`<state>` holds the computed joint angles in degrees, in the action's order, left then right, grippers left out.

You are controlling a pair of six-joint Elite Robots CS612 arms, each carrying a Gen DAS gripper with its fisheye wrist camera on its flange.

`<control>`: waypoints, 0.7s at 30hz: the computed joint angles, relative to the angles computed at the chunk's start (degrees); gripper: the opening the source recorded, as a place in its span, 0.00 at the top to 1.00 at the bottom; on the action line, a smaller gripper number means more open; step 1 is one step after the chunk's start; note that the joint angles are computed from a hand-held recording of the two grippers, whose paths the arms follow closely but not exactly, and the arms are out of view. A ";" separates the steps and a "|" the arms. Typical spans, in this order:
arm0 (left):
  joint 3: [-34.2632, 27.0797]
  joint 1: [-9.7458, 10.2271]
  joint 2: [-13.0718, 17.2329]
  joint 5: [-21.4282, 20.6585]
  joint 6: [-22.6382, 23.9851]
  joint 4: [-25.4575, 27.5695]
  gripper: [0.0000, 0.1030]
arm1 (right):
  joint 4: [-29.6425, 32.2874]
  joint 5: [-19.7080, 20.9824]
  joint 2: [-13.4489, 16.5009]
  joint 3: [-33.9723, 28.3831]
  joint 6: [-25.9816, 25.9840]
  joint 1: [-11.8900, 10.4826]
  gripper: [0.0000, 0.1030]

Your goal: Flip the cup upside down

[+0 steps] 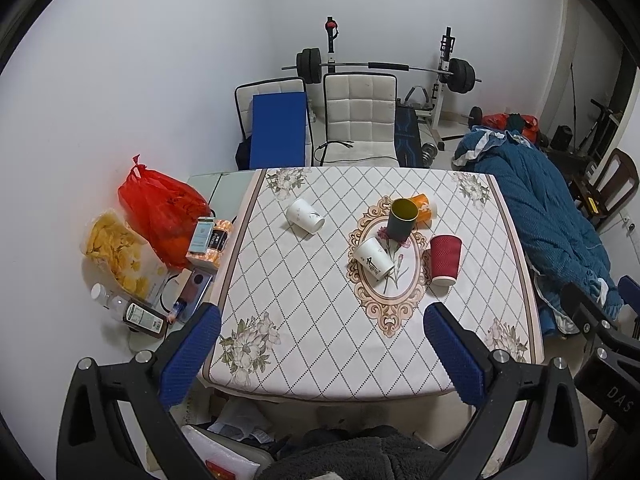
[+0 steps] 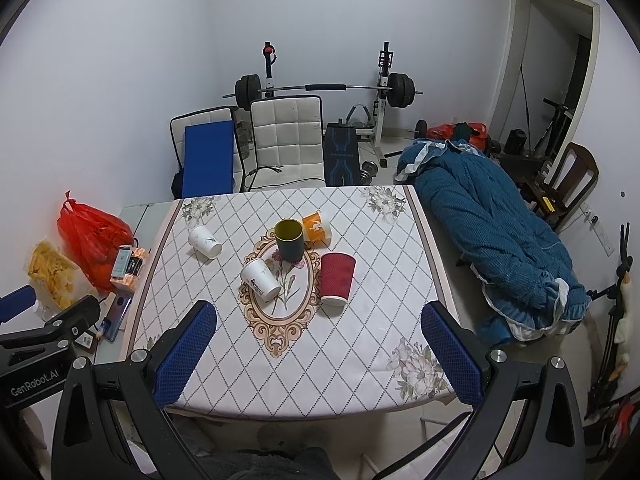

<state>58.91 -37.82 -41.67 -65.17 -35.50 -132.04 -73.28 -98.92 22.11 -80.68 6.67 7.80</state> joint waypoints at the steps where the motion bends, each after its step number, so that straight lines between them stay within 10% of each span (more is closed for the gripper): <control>1: -0.26 0.06 0.14 -0.04 -0.02 0.12 0.00 | 0.04 0.00 -0.15 0.19 0.02 0.06 0.00; 21: 0.98 0.31 -0.38 -0.24 0.12 -0.80 0.00 | 0.50 -0.21 -0.92 1.07 0.06 0.29 0.00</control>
